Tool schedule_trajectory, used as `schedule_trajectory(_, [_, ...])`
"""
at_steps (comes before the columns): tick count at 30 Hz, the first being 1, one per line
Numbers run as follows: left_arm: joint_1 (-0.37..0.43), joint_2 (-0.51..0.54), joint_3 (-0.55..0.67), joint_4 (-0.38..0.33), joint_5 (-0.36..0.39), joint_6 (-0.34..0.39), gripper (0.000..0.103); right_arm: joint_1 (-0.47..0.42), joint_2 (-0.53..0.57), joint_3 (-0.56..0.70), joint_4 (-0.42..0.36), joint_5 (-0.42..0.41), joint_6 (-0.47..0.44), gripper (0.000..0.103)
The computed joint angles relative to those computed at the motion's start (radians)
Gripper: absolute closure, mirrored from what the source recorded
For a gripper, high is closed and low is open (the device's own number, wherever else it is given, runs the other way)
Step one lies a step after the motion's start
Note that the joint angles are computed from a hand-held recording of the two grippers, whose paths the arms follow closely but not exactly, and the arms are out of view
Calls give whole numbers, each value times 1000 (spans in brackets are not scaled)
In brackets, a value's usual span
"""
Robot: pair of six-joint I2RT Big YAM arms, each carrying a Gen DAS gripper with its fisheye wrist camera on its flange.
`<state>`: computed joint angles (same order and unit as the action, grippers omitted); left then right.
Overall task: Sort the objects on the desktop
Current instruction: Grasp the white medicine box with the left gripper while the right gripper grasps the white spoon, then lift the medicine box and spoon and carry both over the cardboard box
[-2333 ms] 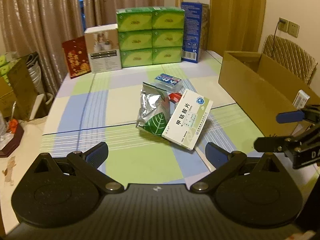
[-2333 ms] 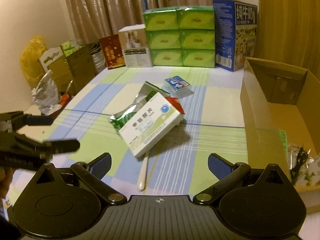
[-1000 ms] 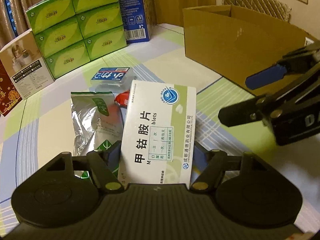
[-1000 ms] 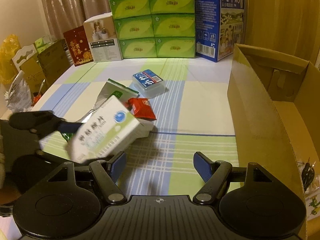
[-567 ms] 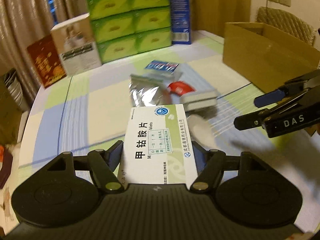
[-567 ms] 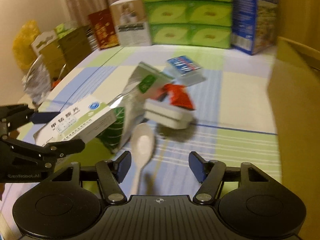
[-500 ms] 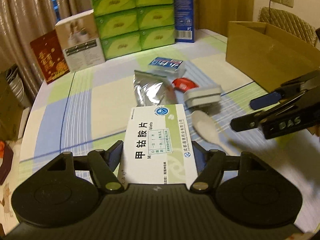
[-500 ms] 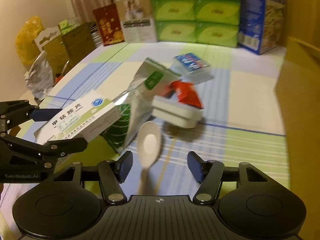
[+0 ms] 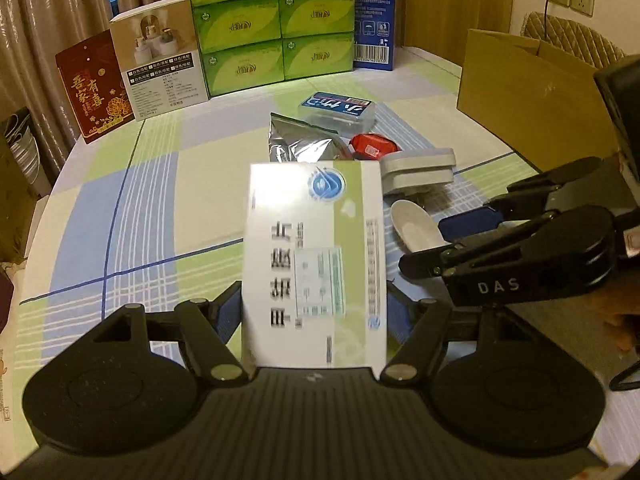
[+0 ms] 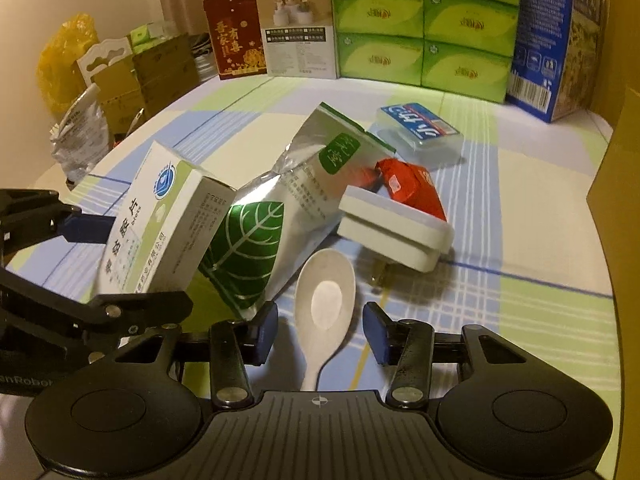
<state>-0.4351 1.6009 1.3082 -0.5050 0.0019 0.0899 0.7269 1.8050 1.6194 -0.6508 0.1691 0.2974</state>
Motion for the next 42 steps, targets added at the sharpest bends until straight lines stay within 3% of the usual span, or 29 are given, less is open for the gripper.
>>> schedule_trajectory(2, [-1, 6, 5, 5, -4, -3, 35, 0, 4, 3, 2, 7, -8, 73])
schedule_trajectory(12, [-15, 27, 21, 13, -30, -22, 35, -7, -23, -13, -22, -19, 38, 73])
schedule_trajectory(24, [-70, -21, 3, -70, -45, -35, 36, 1, -169, -140, -19, 18, 121, 74])
schedule_trajectory(34, [-128, -112, -62, -65, -48, -175, 36, 30, -309, -255, -7, 91, 173, 74])
schedule_trajectory(42, [-189, -167, -116, -52, -67, -245, 36, 58, -405, -341, -11, 145, 213, 74])
